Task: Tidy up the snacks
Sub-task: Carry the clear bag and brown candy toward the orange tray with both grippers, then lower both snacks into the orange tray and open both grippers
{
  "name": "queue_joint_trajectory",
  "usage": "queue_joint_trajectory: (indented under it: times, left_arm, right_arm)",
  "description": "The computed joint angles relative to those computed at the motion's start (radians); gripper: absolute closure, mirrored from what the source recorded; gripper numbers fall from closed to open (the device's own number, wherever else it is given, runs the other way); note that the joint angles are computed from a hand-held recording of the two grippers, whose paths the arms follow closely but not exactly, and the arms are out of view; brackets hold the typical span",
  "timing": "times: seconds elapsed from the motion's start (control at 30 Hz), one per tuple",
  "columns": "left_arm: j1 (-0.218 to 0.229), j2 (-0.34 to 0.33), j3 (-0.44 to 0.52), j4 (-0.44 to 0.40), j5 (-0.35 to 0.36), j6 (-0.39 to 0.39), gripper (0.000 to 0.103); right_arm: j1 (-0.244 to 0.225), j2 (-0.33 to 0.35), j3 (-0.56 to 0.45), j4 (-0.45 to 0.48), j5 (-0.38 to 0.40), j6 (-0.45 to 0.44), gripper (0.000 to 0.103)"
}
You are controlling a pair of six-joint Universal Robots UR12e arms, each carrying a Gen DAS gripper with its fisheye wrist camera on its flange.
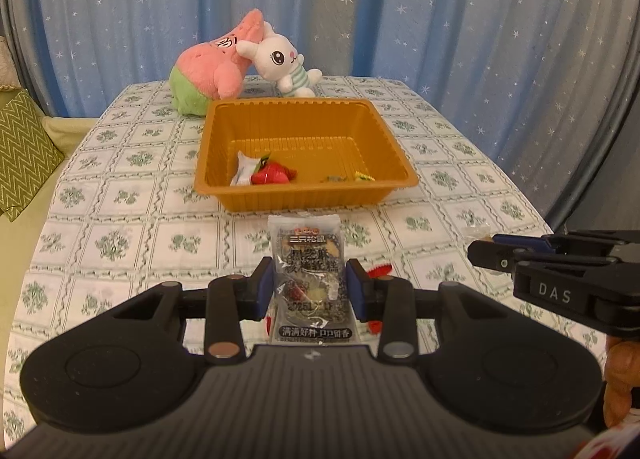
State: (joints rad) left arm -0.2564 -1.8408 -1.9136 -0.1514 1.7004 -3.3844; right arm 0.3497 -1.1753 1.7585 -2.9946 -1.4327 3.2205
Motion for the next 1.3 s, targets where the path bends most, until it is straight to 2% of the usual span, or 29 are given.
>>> queue_joint_trajectory:
  times: [0.4, 1.3]
  left_arm:
    - [0.029, -0.054, 0.079, -0.018, -0.027, 0.021, 0.069]
    - [0.105, -0.213, 0.288, -0.089, -0.061, 0.034, 0.069]
  right_arm:
    - [-0.013, 0.064, -0.106, 0.037, 0.027, 0.009, 0.082]
    - [-0.020, 0.262, -0.413, 0.150, 0.045, -0.002, 0.082]
